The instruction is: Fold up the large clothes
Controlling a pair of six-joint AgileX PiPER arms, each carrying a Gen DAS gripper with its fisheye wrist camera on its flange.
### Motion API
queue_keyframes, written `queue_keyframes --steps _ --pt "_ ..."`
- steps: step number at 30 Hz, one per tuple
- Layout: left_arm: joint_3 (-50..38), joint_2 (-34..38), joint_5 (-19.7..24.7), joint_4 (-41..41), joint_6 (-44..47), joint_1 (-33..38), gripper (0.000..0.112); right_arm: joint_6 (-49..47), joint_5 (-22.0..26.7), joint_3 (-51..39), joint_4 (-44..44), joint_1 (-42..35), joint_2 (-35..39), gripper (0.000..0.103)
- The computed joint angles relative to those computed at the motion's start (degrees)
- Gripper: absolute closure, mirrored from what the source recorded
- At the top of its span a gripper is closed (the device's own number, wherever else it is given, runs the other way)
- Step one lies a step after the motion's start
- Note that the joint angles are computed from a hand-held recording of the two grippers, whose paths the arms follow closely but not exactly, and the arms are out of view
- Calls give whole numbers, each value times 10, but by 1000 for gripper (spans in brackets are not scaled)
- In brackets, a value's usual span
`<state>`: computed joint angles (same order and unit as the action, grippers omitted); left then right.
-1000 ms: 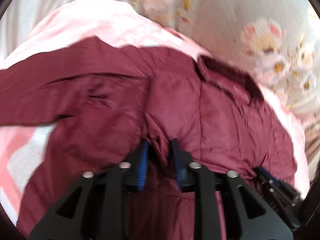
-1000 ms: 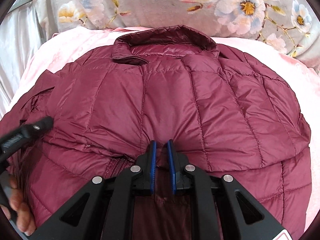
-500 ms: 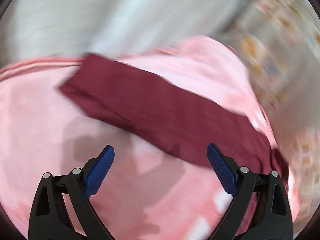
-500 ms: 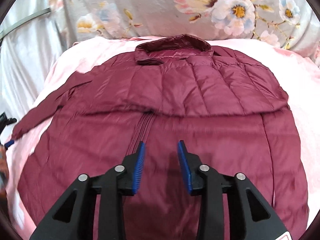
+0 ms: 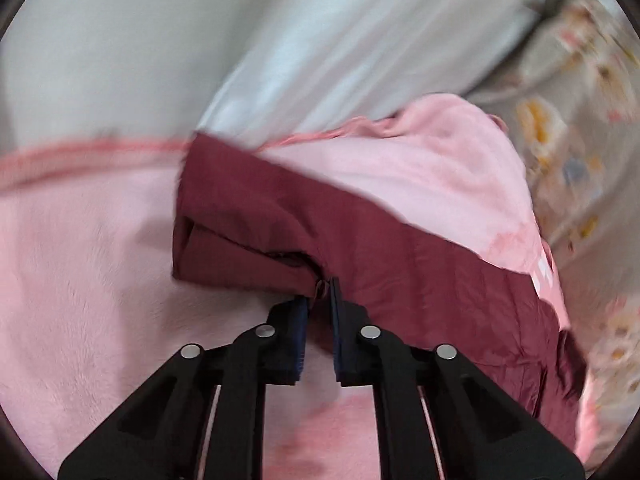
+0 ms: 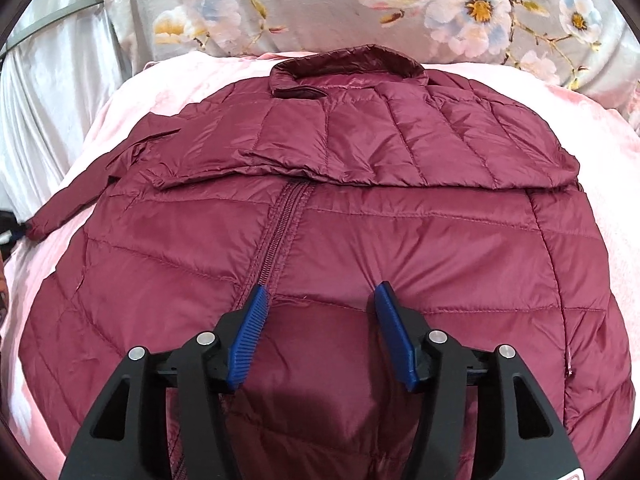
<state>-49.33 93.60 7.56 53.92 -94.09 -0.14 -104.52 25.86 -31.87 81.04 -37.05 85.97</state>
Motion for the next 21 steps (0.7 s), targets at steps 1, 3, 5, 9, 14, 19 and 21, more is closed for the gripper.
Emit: queue_keyframes --steps 1,3,5,9,14,19,21 --pt "1 -15 13 34 -24 -17 106 -5 -6 1 6 2 -1 46" --pt "-30 -37 68 85 -53 -87 107 -14 -13 6 17 5 -4 44" --pt "-71 -49 103 103 -46 -159 107 -13 -14 6 18 5 -4 44" --pt "-188 -13 150 62 40 -292 108 -4 -3 4 13 -2 -3 43" --pt "-396 129 184 -70 216 -421 107 2 29 1 6 -24 0 43" --pt "-583 276 228 -255 395 -475 99 -1 87 1 15 -79 0 43" --pt "-597 302 224 -299 421 -490 72 14 115 -7 4 -104 4 43"
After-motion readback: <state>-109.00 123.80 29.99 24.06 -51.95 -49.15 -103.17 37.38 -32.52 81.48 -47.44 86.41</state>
